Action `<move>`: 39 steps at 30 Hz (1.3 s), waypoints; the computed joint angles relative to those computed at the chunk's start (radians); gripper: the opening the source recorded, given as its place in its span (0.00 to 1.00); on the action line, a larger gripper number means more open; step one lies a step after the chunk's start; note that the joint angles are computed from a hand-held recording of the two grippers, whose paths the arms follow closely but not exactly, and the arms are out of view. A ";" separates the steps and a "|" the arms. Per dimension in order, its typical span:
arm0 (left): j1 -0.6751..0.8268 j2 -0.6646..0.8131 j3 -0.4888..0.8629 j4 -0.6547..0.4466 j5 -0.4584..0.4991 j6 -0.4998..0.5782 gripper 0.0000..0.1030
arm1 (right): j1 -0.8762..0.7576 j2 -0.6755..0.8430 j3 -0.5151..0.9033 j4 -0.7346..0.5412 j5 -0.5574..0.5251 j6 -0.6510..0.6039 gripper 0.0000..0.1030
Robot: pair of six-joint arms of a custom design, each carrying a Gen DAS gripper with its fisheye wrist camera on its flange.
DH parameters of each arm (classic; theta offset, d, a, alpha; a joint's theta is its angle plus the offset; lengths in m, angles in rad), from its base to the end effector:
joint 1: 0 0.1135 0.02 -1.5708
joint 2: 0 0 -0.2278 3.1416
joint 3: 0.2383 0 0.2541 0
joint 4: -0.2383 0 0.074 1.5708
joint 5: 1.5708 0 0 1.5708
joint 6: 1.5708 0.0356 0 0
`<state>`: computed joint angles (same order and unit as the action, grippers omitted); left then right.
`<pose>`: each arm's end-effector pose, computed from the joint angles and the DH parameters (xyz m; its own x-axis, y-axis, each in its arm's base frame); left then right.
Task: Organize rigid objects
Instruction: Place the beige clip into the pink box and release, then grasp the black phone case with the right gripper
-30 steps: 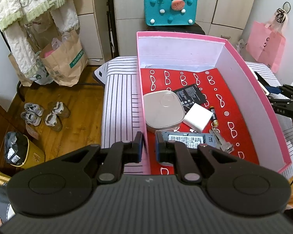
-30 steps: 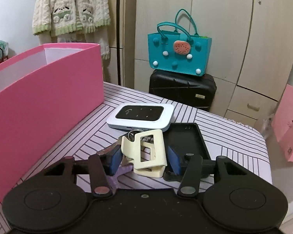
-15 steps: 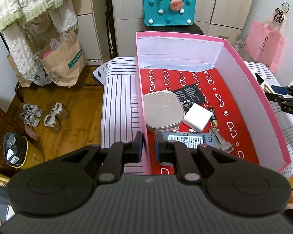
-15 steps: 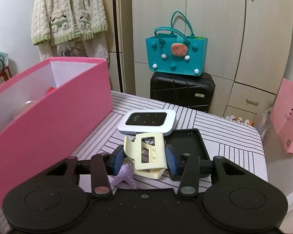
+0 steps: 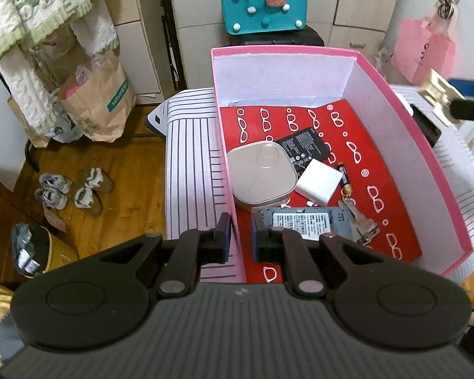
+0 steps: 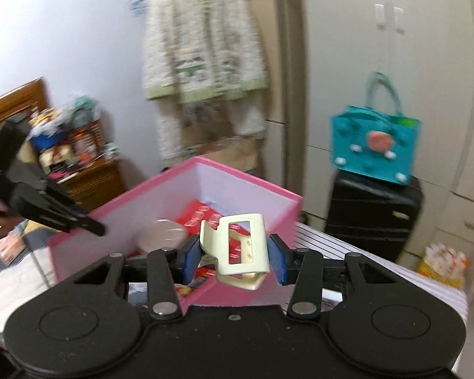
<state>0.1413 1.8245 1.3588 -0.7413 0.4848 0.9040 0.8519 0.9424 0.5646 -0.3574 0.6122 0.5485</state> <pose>0.3610 0.0346 0.1781 -0.5411 0.6253 -0.5623 0.7515 0.6596 0.0102 0.1565 0.1477 0.1933 -0.5517 0.0176 -0.8339 -0.0557 0.9968 0.0578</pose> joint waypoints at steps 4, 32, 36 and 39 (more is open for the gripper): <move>-0.011 -0.021 -0.024 0.020 -0.025 0.023 0.10 | -0.060 0.195 0.103 0.063 -0.078 -0.117 0.49; -0.016 -0.011 -0.013 0.022 -0.019 0.019 0.10 | -0.161 -0.004 -0.033 0.121 -0.094 -0.112 0.64; -0.013 -0.019 -0.028 0.036 -0.013 0.018 0.10 | -0.104 -0.207 -0.099 -0.104 -0.002 0.077 0.65; -0.012 -0.023 -0.035 0.041 -0.011 0.018 0.10 | -0.064 -0.330 -0.163 -0.241 0.058 0.211 0.65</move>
